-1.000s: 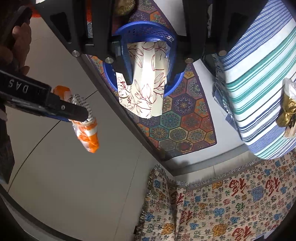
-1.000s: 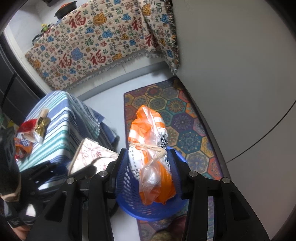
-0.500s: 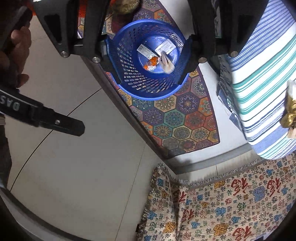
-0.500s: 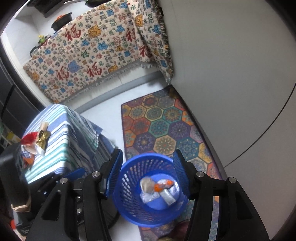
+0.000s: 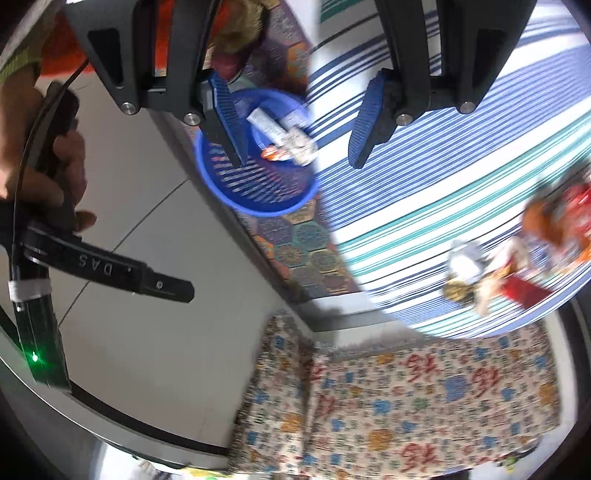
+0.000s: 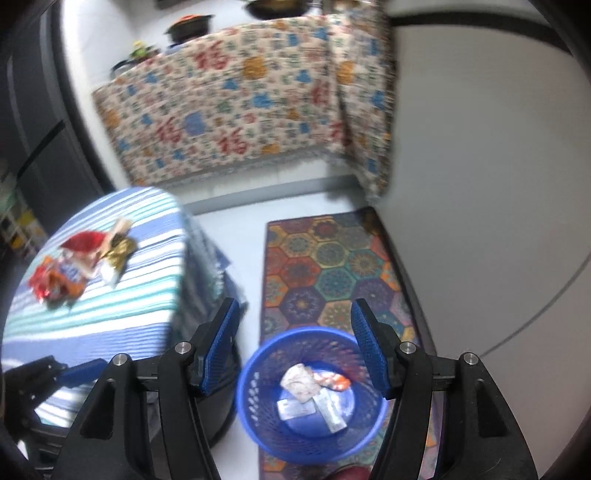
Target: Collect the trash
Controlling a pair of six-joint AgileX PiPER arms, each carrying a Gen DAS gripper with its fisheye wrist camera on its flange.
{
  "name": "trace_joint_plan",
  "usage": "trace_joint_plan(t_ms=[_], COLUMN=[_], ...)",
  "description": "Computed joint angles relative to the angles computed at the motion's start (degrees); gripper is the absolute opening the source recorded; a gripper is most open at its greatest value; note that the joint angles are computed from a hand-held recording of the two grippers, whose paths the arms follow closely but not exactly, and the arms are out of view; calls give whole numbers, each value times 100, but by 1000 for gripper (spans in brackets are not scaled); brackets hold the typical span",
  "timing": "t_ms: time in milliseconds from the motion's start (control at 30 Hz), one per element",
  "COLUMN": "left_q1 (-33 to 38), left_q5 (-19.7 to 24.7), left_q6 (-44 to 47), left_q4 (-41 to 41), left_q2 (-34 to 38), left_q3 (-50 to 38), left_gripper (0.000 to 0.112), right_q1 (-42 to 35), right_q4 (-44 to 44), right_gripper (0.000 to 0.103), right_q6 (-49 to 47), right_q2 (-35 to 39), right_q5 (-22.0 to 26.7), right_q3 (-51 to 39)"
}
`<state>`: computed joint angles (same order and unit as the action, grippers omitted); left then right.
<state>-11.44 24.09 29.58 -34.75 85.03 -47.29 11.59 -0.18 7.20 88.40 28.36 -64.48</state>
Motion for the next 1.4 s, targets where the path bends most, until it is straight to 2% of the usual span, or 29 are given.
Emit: trace_joint_plan(t_ms=[167, 300, 433, 633, 833, 967, 1100, 1267, 1400], left_q1=[1272, 2634, 3939, 5362, 6142, 6297, 6344, 6580, 6503], left_q5=[183, 571, 951, 1348, 1542, 1729, 2028, 2879, 3571], left_q6=[953, 2018, 2978, 4007, 4433, 4351, 4381, 5091, 5510], left_q4=[-304, -690, -962, -1216, -1210, -1078, -781, -872, -629], left_q2=[-555, -620, -403, 226, 1129, 1713, 2169, 2669, 3104], left_q3=[704, 855, 710, 102, -690, -1340, -2058, -3193, -4289], left_gripper=[58, 58, 58, 58, 58, 58, 58, 58, 58], right_q1=[877, 1655, 2286, 2830, 2996, 3041, 3016, 3024, 3023], right_q4=[-472, -717, -662, -1004, -1183, -1202, -1043, -1035, -1021], right_gripper=[65, 66, 66, 66, 66, 67, 72, 76, 78], right_q6=[489, 829, 723, 1015, 1139, 1179, 1111, 1106, 1091], right_q2=[159, 494, 1022, 1668, 2256, 2610, 2742, 2847, 2864], right_q5=[-32, -64, 23, 183, 571, 920, 988, 1025, 1029], right_q3=[-133, -385, -796, -1341, -1920, -2347, -2547, -2702, -2728])
